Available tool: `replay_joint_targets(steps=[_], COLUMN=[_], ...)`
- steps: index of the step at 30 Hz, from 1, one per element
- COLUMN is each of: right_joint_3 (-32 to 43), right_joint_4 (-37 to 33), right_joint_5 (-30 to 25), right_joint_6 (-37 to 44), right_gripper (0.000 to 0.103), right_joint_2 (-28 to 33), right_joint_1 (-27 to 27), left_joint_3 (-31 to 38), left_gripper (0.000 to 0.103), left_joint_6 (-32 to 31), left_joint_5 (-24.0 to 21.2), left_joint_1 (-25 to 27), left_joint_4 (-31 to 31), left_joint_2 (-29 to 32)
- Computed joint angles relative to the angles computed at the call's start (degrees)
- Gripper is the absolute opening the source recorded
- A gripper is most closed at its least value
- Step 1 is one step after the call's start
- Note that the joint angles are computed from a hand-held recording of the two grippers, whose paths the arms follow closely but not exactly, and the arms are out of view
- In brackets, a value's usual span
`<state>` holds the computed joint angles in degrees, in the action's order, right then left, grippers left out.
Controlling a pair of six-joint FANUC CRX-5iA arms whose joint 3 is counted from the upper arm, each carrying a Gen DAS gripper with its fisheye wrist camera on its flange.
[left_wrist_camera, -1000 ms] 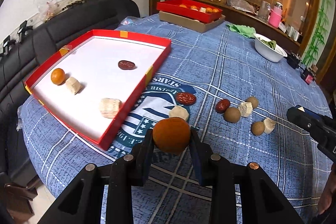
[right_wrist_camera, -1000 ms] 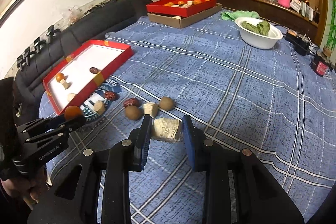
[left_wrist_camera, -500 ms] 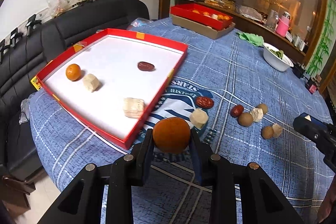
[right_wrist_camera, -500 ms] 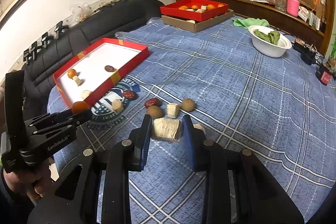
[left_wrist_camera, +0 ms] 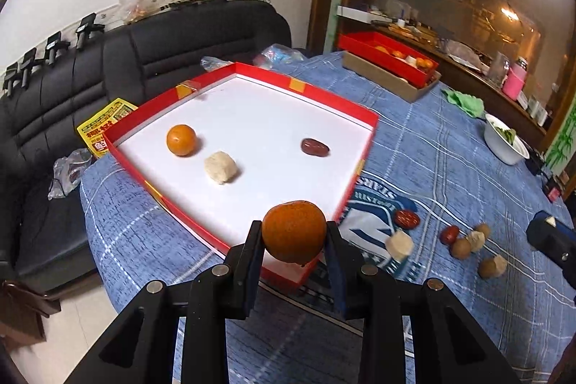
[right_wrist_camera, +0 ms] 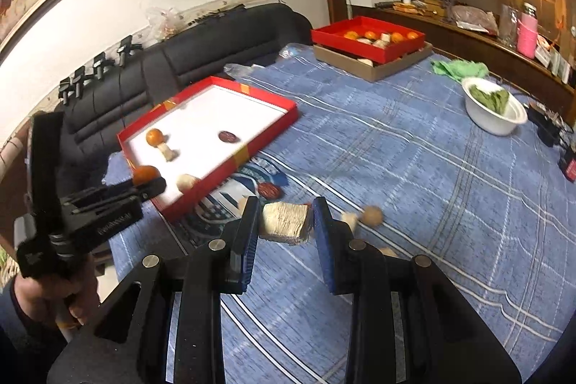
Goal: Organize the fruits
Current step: 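Carry the pastry cube and orange over the red tray with both tools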
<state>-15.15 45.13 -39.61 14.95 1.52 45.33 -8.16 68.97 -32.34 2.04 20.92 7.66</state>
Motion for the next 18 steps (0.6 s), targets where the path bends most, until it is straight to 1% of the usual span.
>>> replay_joint_targets(steps=[3,8,14,18], right_joint_3=[2.28,8.95,17.85,24.48], right_joint_4=[-0.10,-2.47,-7.69,-12.61], right_joint_5=[0.58,1.42,0.84,-0.99], right_joint_6=[1.62,7.01,14.33,19.22], right_gripper=[0.029,0.029,0.029,0.029], right_joint_2=[1.69,6.34,12.79,17.54], right_joint_1=[-0.19,-1.17,-2.53,-3.61], left_joint_3=[1.10,2.75,6.06,7.82], left_gripper=[0.032,0.032,0.032,0.032], left_joint_6=[0.86,1.61,3.89,4.77], left_joint_5=[0.26,0.18,-0.89,-1.31], left_joint_1=[0.39,0.67,0.90,0.92], left_joint_4=[0.04,-0.17,-1.86,-2.49], left_joint_2=[0.76,2.13,4.80,6.36])
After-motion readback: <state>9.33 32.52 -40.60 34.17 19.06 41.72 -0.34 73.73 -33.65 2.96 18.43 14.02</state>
